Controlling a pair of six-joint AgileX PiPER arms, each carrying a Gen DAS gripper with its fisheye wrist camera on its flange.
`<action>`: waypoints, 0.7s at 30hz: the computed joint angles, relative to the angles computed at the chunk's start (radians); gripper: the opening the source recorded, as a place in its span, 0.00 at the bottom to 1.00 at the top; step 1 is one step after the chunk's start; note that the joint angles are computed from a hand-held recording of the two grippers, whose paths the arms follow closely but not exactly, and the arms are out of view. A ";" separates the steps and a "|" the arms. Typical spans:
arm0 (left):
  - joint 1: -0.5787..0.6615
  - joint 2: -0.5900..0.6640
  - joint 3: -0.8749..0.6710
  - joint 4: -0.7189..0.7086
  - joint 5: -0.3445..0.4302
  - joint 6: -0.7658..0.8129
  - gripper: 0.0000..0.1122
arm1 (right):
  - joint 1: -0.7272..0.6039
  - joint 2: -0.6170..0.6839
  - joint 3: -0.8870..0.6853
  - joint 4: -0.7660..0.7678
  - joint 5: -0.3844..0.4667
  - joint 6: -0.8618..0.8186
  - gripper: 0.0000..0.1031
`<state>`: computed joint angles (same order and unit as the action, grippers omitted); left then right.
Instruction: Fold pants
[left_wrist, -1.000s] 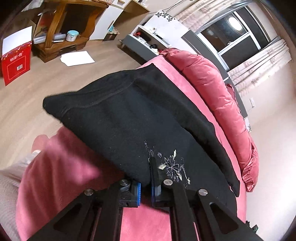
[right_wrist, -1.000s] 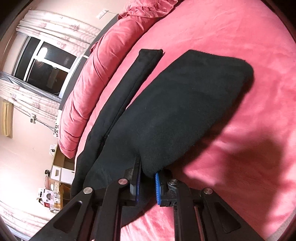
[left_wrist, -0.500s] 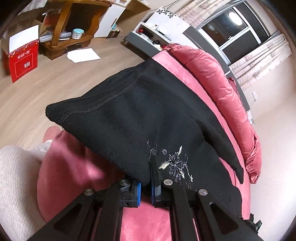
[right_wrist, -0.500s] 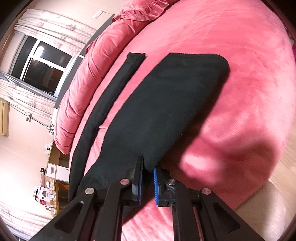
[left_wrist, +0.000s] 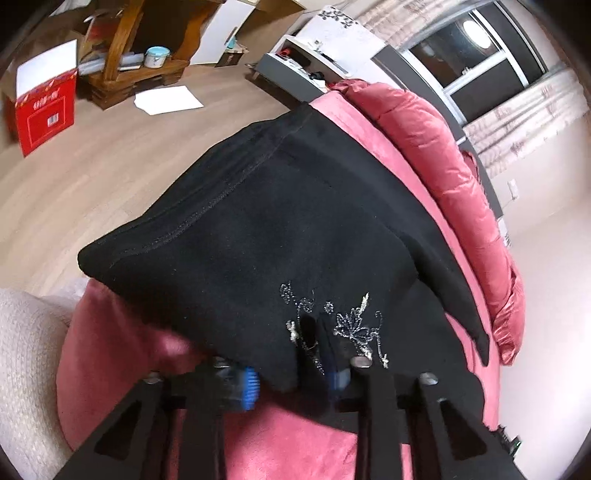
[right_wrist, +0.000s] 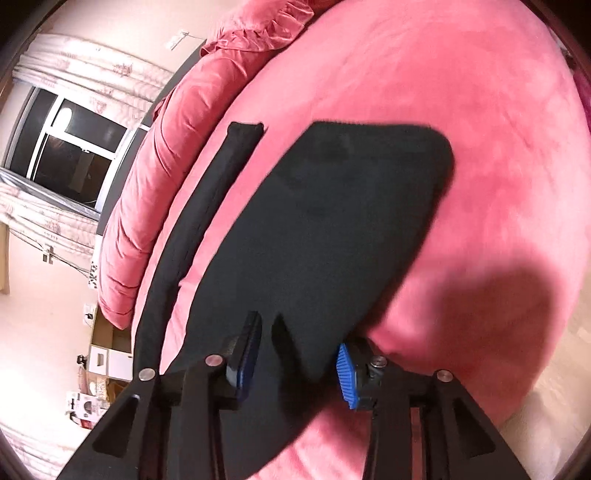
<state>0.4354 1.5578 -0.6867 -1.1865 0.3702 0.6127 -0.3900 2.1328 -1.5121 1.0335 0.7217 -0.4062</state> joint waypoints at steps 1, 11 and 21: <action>-0.005 0.003 -0.013 0.076 0.003 -0.070 0.10 | 0.007 0.011 -0.033 -0.066 -0.005 0.043 0.13; -0.002 -0.119 -0.038 0.426 0.128 -0.358 0.06 | 0.044 -0.073 -0.022 -0.377 -0.099 0.165 0.09; 0.081 -0.064 -0.003 0.377 0.152 -0.351 0.28 | 0.069 -0.064 -0.039 -0.565 -0.094 0.407 0.25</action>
